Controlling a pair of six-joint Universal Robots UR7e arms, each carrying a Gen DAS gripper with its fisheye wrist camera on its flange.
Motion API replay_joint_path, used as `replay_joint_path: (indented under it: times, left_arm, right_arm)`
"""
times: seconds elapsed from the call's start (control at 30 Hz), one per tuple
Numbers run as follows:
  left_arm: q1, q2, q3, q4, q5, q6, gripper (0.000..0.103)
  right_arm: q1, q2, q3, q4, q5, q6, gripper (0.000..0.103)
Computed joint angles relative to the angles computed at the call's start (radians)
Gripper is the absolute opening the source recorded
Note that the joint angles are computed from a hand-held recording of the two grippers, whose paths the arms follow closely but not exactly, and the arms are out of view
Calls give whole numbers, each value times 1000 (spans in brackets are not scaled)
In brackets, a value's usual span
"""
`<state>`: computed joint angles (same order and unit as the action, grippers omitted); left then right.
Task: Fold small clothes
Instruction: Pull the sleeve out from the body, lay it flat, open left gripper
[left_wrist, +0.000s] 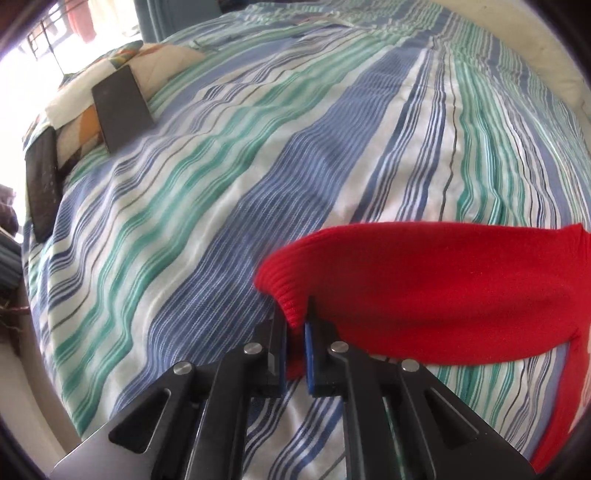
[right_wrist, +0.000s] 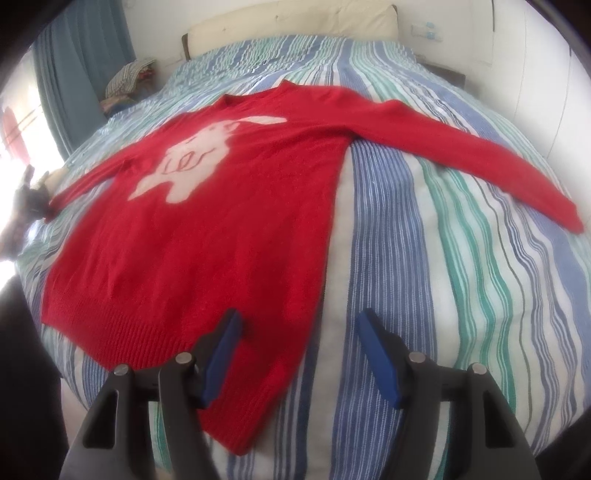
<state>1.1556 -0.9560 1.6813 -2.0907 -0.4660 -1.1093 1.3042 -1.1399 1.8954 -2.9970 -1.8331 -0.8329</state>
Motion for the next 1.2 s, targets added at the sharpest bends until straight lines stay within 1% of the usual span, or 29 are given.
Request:
replay_joint_path:
  times: [0.1, 0.37, 0.4, 0.43, 0.47, 0.5, 0.57, 0.6, 0.63, 0.67, 0.73, 0.8, 0.83, 0.9, 0.97, 1.07, 1.2]
  left_arm:
    - [4, 16, -20, 33, 9, -4, 5]
    - [8, 19, -21, 50, 5, 8, 6]
    - [7, 18, -17, 42, 6, 11, 8]
    - [7, 17, -15, 40, 6, 8, 12]
    - [6, 13, -8, 26, 5, 9, 12]
    - [6, 8, 3, -6, 1, 24, 15]
    - [3, -3, 19, -14, 0, 4, 37]
    - [0, -13, 28, -9, 1, -18, 64]
    - [-6, -24, 46, -30, 4, -23, 83]
    - [-14, -36, 69, -67, 9, -13, 85]
    - [-32, -54, 101, -101, 10, -1, 85]
    - [-55, -68, 128, -113, 8, 0, 85]
    - [-69, -74, 142, -122, 10, 3, 85]
    - [-101, -78, 164, -143, 12, 10, 85]
    - [-138, -73, 189, -224, 3, 59, 85]
    - [-187, -34, 199, -370, -30, 172, 88]
    - [-231, 51, 182, -561, -125, 321, 89]
  right_arm:
    - [0, 1, 4, -9, -4, -8, 65]
    - [-3, 2, 2, -10, -6, 1, 65]
    - [-2, 2, 4, -13, -7, -1, 65]
    - [-2, 2, 5, -14, -7, -2, 65]
    - [-2, 1, 6, -15, -6, -3, 65]
    - [-2, 0, 6, -15, -5, -3, 65]
    - [-3, -3, 6, -13, -1, 0, 65]
    - [-4, -4, 6, -14, 1, 3, 65]
    - [-4, -7, 7, -16, 3, 5, 65]
    - [-5, -10, 8, -19, 6, 8, 65]
    - [-6, -17, 9, -28, 13, 18, 66]
    - [-9, -23, 11, -53, 19, 29, 79]
    - [-10, -25, 13, -76, 21, 36, 81]
    - [-12, -27, 11, -117, 20, 52, 83]
    - [-12, -24, 1, -148, 11, 66, 83]
    - [-14, -20, -8, -184, -4, 83, 83]
    - [-17, -14, -21, -184, -21, 106, 84]
